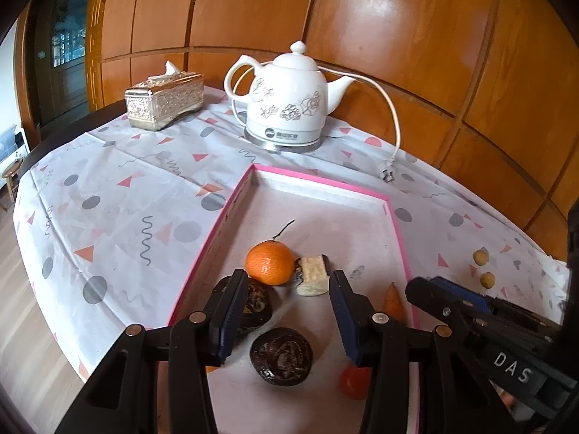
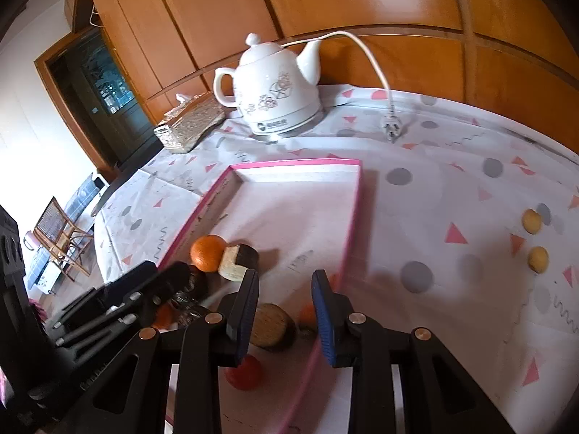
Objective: Organize fruits
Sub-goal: 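Withdraw both tools from the tray toward the two tan potatoes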
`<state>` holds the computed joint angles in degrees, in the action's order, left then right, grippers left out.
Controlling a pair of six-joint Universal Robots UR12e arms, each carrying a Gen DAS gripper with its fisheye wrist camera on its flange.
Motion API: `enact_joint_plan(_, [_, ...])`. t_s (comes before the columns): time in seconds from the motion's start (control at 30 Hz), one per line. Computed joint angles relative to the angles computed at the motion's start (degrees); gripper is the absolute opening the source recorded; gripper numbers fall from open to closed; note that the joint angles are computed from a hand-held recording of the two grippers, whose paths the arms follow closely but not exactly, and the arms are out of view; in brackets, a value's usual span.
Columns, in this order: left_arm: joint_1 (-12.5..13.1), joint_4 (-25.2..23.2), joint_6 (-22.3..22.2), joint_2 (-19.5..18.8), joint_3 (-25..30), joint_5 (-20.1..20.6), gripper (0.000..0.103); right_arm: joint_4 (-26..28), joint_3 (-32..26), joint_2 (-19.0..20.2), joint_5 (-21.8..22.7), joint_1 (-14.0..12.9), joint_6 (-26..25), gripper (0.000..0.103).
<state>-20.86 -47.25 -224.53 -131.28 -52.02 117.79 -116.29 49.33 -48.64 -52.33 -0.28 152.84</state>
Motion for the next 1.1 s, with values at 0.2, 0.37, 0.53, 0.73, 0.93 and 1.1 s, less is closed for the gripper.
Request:
enact_joint_plan(0.2, [-0.39,0.45,2.24,-0.93,1.80,-1.55,0.049,-2.63,2.29,-0.99,-1.40,-1.37,2.49,0.030])
enact_joint_plan(0.37, [-0.88,0.10,4.55,-2.29,4.32,-2.62,0.049,-5.00,2.99,-1.00,-3.49,-2.63,5.43,0.030])
enact_joint_plan(0.53, [-1.56,-1.26,7.59,-4.47,8.35,-4.17,0.049,-7.30,3.47,-0.83,-5.54,-3.77,8.51,0.030])
enact_joint_plan(0.73, [-2.49,-2.89,12.09,-8.04,14.82,-6.50,0.049,-9.65,3.92,-0.64,-8.01,-5.20,11.24,0.030])
enact_joint_plan(0.93, [-3.07,-6.98,15.19,-12.53,22.91,-9.33,0.049,-11.80,2.77,0.48,-10.87,-6.42,14.81,0.030])
enact_joint_plan(1.1, [-3.22,-10.48,15.93,-15.79,28.82,-10.89,0.049,-10.69,-1.01,2.80,-12.47,-6.79,16.05,0.030])
